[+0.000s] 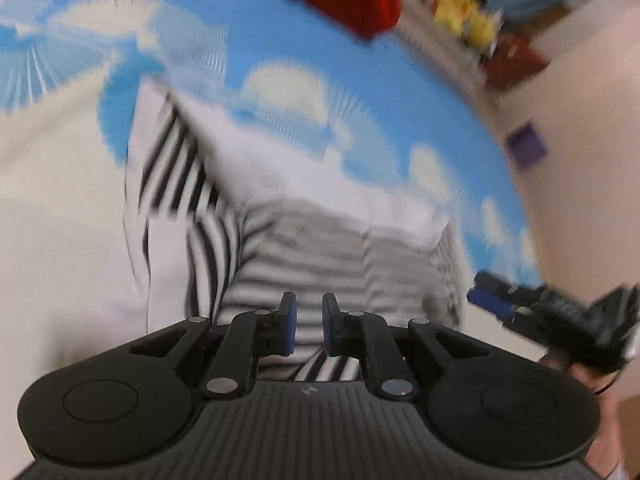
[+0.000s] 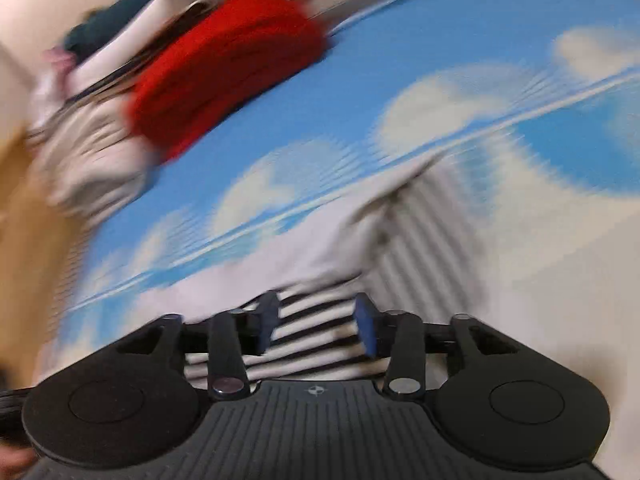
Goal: Fold small clothes
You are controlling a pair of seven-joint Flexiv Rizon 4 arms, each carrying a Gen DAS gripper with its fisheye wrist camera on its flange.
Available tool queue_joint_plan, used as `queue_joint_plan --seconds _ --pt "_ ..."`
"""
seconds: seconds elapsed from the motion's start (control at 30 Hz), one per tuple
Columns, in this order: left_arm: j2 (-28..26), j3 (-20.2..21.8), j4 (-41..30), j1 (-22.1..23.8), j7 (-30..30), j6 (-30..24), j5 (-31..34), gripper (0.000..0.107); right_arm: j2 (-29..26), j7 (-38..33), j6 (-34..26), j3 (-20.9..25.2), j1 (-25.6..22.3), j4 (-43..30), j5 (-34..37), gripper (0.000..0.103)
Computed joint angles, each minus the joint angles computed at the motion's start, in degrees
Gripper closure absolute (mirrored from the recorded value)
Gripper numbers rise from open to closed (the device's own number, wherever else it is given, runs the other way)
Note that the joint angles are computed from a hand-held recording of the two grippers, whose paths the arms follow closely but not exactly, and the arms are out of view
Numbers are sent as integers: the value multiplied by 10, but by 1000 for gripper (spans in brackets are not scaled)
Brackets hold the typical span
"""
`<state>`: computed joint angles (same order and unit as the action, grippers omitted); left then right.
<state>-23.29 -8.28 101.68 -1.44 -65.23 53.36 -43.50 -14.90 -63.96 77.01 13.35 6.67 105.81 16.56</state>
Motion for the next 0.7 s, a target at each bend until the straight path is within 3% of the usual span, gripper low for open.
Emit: queue_joint_plan --seconds 0.03,0.07,0.13,0.17,0.27,0.33,0.37,0.43,0.47,0.6,0.7 --pt "-15 30 -21 -16 -57 -24 72 93 -10 -44 -51 28 -24 -28 53 54" --pt "-28 53 -39 -29 -107 -41 129 105 -16 -50 -92 37 -36 -38 68 54" --pt "-33 49 -44 -22 -138 -33 139 105 -23 38 -180 7 -16 -30 -12 62" --pt "-31 45 -45 -18 -138 -21 139 104 -22 58 -172 4 -13 -19 -32 73" --pt "-27 23 -36 -3 -103 28 124 103 -8 54 -176 -25 8 -25 -14 69" --pt "-33 10 -38 12 -86 5 104 102 5 52 -148 -29 13 -8 -28 63" --pt "-40 17 -51 9 -95 -20 120 102 4 34 -148 -26 10 -11 -24 59" --pt "-45 35 -70 -1 -105 -59 168 102 -11 30 -186 -35 12 -22 -45 61" --pt "-44 32 -72 0 -99 -58 168 102 -21 31 -189 -37 10 -25 -43 66" --pt "-38 13 -61 13 -53 -40 131 101 -4 25 -141 -34 8 -11 -39 60" --pt "-48 34 -86 2 -74 -89 175 101 -6 43 -164 -50 20 -1 -91 59"
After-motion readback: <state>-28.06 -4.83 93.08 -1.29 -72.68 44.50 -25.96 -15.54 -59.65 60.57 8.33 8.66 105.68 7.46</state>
